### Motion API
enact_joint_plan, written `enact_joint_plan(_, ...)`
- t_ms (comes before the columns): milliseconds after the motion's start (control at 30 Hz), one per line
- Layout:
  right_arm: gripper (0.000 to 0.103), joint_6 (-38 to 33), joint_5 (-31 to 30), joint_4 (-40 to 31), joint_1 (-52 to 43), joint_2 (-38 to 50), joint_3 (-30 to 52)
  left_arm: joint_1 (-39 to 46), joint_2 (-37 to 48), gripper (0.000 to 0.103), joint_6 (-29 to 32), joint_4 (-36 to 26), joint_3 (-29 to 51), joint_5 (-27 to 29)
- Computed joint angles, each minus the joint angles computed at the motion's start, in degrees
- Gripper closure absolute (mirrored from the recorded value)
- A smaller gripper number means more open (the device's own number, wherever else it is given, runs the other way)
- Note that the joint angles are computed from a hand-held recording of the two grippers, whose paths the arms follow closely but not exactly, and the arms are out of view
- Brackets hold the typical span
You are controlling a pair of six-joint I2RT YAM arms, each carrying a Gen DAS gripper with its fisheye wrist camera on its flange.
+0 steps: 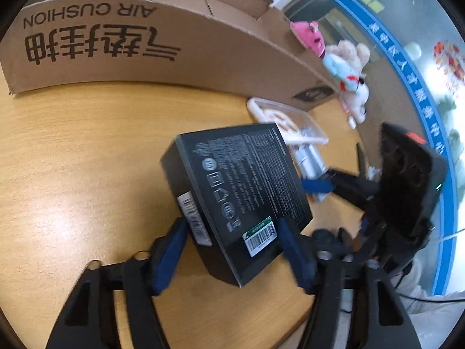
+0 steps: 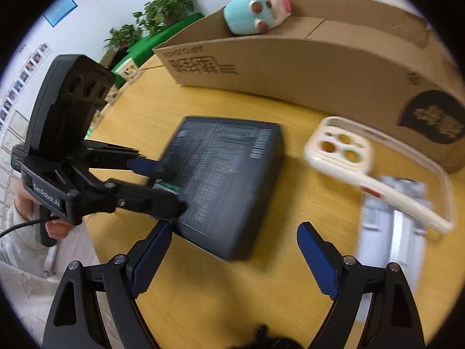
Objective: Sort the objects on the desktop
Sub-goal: 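Grasp the black UGREEN box with the left gripper, then carry the black box with the left gripper into the cardboard box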
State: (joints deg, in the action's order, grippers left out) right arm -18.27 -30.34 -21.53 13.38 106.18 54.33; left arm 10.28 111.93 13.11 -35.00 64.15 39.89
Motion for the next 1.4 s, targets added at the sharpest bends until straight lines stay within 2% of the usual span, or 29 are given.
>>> enact_joint_plan(33,0.011,-0.1,-1.1,-0.8,0.7,1.0,1.0,0.2,0.2,0.050,-0.1,-0.4,0.6,0.1)
enact_joint_plan(100,0.011,-0.2,-0.2,-0.5,2.1,1.1,1.6,0.2,-0.1,0.051,0.1,0.0,1.5,-1.2)
enact_joint_plan(200,0.011,-2.5,-2.6,-3.0,0.8,2.9,4.6,0.5,2.0,0.053,0.4,-1.9,4.4,-0.5)
enact_joint_plan(300,0.009,-5.0,-0.6,-4.1,1.0,5.0,7.4,-0.4,2.7,0.053,0.3,-0.4,5.0,-0.7)
enact_joint_plan(400,0.010,-4.1,-0.3,-2.0,1.2,5.5,7.5,-0.5,2.2,0.054,-0.6,0.9,5.0,-1.9)
enact_joint_plan(467,0.011,-3.9,-0.3,-1.2,1.1,5.0,7.3,-0.9,0.1,0.058,-0.3,1.5,4.0,-3.1)
enact_joint_plan(533,0.014,-3.5,0.8,0.4,1.0,2.9,6.5,-1.1,-2.7,0.068,-0.5,1.9,3.0,-3.3)
enact_joint_plan(567,0.014,-3.3,0.8,0.3,0.6,2.0,6.5,-1.2,-4.4,0.070,-0.5,1.7,2.9,-3.3)
enact_joint_plan(767,0.016,-3.0,-0.3,-1.1,-1.6,-4.8,8.9,-1.6,-12.4,0.071,-2.5,3.2,5.3,-3.8)
enact_joint_plan(900,0.016,-2.2,-0.1,-2.8,-2.6,-7.3,14.1,-1.8,-13.7,0.069,-3.4,3.5,10.8,-3.6)
enact_joint_plan(1067,0.016,-0.8,1.5,-4.4,-2.0,-6.5,22.9,-2.2,-11.4,0.069,-4.7,2.0,20.8,-3.9)
enact_joint_plan(1233,0.016,1.0,1.6,-6.9,-1.7,-1.6,34.0,-2.9,-6.3,0.069,-5.7,-0.7,33.0,-5.5)
enact_joint_plan(1400,0.016,1.7,1.7,-10.8,-1.1,4.9,47.2,-2.0,1.3,0.069,-5.4,-6.5,48.8,-5.2)
